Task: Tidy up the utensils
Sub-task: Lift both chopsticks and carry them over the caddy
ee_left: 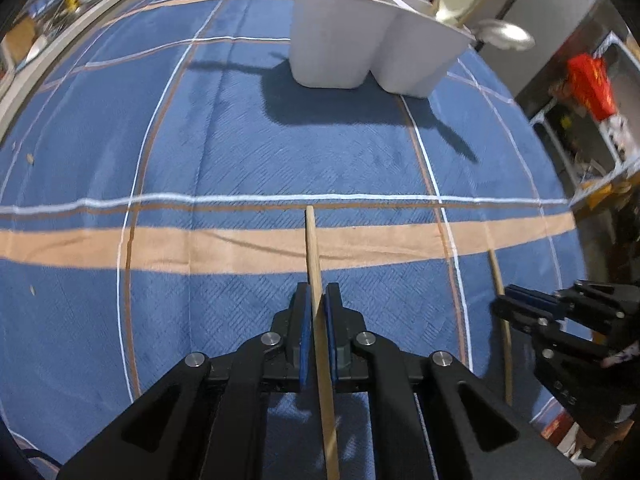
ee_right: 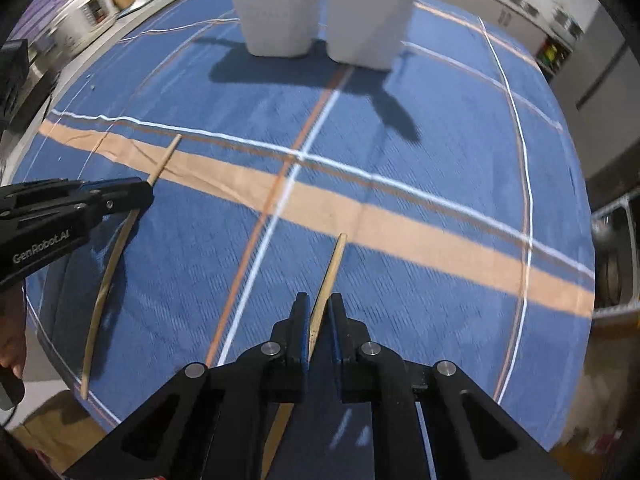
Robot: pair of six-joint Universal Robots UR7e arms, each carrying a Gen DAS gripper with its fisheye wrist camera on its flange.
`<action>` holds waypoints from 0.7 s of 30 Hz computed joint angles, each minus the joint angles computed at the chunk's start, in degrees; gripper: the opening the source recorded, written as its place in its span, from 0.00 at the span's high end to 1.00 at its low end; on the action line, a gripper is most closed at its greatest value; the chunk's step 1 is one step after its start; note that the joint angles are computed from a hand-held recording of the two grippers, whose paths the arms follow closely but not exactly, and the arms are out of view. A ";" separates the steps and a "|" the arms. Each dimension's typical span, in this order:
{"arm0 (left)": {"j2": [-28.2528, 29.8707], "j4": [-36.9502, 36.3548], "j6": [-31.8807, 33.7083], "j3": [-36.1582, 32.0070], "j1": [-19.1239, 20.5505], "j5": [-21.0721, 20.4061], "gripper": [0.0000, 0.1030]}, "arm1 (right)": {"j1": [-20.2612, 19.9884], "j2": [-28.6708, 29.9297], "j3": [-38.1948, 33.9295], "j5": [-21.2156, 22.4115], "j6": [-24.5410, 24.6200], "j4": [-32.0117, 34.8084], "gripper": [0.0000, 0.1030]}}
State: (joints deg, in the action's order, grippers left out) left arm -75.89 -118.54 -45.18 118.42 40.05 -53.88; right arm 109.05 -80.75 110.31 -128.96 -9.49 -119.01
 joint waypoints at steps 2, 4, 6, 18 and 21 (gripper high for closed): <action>1.08 1.34 0.68 -1.14 0.06 0.33 0.90 | 0.07 -0.05 -0.53 -0.51 2.23 2.16 0.90; 1.81 1.87 1.42 -1.83 0.00 0.36 0.83 | 0.17 0.09 -1.07 -0.88 4.32 3.89 0.90; 2.55 1.37 2.66 -2.09 -0.23 -0.13 0.64 | 0.55 0.43 -1.45 -1.36 7.06 5.35 0.87; -0.89 -5.51 1.86 2.69 -1.54 1.13 0.95 | 0.10 -3.47 4.63 3.47 -0.32 -6.85 0.94; -4.37 -8.27 2.21 4.99 -3.26 1.17 0.95 | -0.11 -6.29 5.82 7.15 -2.05 -10.24 0.94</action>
